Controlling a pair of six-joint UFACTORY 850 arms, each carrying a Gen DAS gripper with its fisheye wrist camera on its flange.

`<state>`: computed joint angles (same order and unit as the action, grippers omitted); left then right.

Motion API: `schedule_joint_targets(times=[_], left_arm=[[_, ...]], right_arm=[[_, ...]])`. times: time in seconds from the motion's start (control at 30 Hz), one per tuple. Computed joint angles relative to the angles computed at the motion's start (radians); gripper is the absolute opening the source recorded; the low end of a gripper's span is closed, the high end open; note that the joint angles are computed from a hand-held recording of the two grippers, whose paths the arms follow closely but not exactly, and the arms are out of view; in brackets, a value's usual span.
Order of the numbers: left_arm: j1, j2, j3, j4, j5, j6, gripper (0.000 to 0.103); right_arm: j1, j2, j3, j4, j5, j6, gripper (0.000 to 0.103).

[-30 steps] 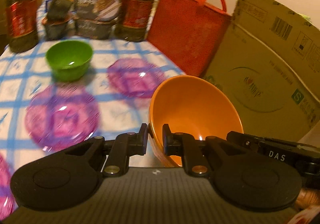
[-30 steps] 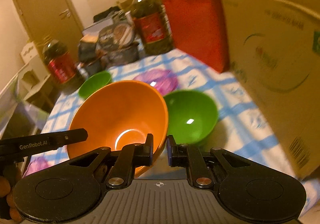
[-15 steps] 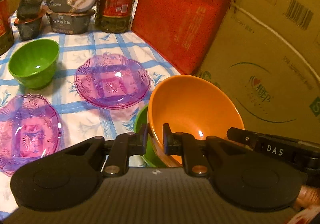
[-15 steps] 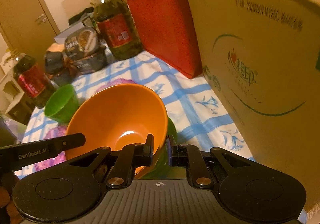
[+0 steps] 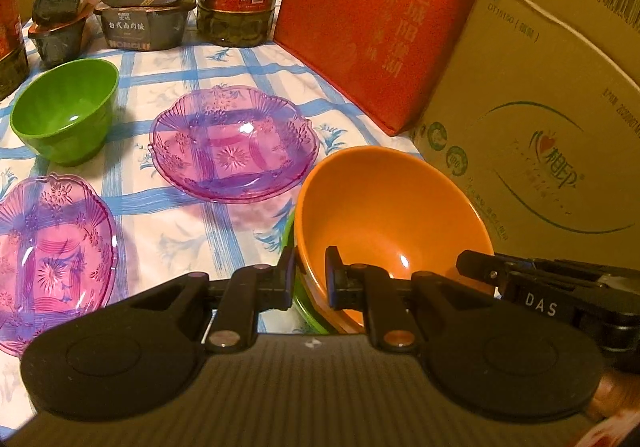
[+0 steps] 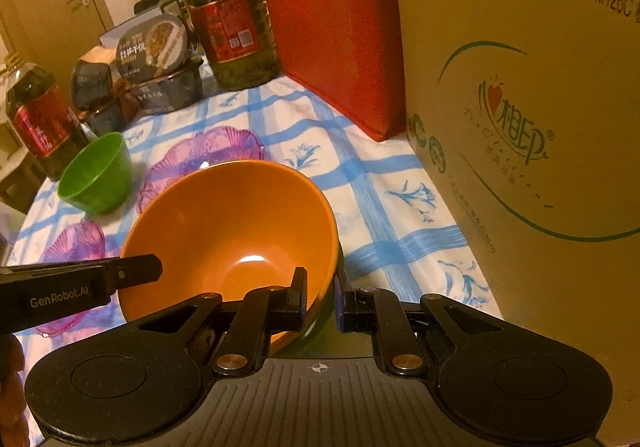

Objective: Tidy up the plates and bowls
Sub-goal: 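Carry the orange bowl with both grippers and lower it into the green bowl by the cardboard box, then open both grippers and lift them off the stacked bowls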

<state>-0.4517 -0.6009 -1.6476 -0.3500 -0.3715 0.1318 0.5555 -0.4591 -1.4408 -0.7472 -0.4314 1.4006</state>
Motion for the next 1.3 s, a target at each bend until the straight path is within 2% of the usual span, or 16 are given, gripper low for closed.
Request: schedule_joint_targets(times=[0.3,0.4,0.53,0.57,0.77,0.9,1.1,1.3], left_arm=[[0.002,-0.006,0.008,-0.031,0.009,0.028,0.014],[0.007,0.004,0.028,-0.107,0.038,0.099,0.019],[0.008,0.028,0.049,-0.120,0.059,0.108,0.020],[0.009,0.038,0.058,-0.135,0.063,0.118,0.020],[0.016,0.110,0.137,-0.208,0.076,0.162,0.023],[0.021,0.176,0.215,-0.224,0.096,0.155,0.034],[0.030,0.273,0.330,-0.198,0.109,0.107,0.041],[0.047,0.369,0.449,-0.192,0.127,0.082,0.054]], right_arm=[[-0.002,-0.009,0.001,-0.012,0.003,0.012,0.014],[-0.002,-0.001,0.012,-0.069,0.015,0.071,0.015],[0.004,0.025,0.035,-0.156,0.017,0.175,0.039],[0.006,0.031,0.041,-0.170,0.017,0.197,0.042],[0.038,0.096,0.101,-0.256,0.018,0.350,0.046],[0.071,0.134,0.133,-0.268,-0.010,0.407,0.051],[0.134,0.174,0.161,-0.251,-0.067,0.428,0.060],[0.201,0.195,0.183,-0.235,-0.107,0.450,0.066]])
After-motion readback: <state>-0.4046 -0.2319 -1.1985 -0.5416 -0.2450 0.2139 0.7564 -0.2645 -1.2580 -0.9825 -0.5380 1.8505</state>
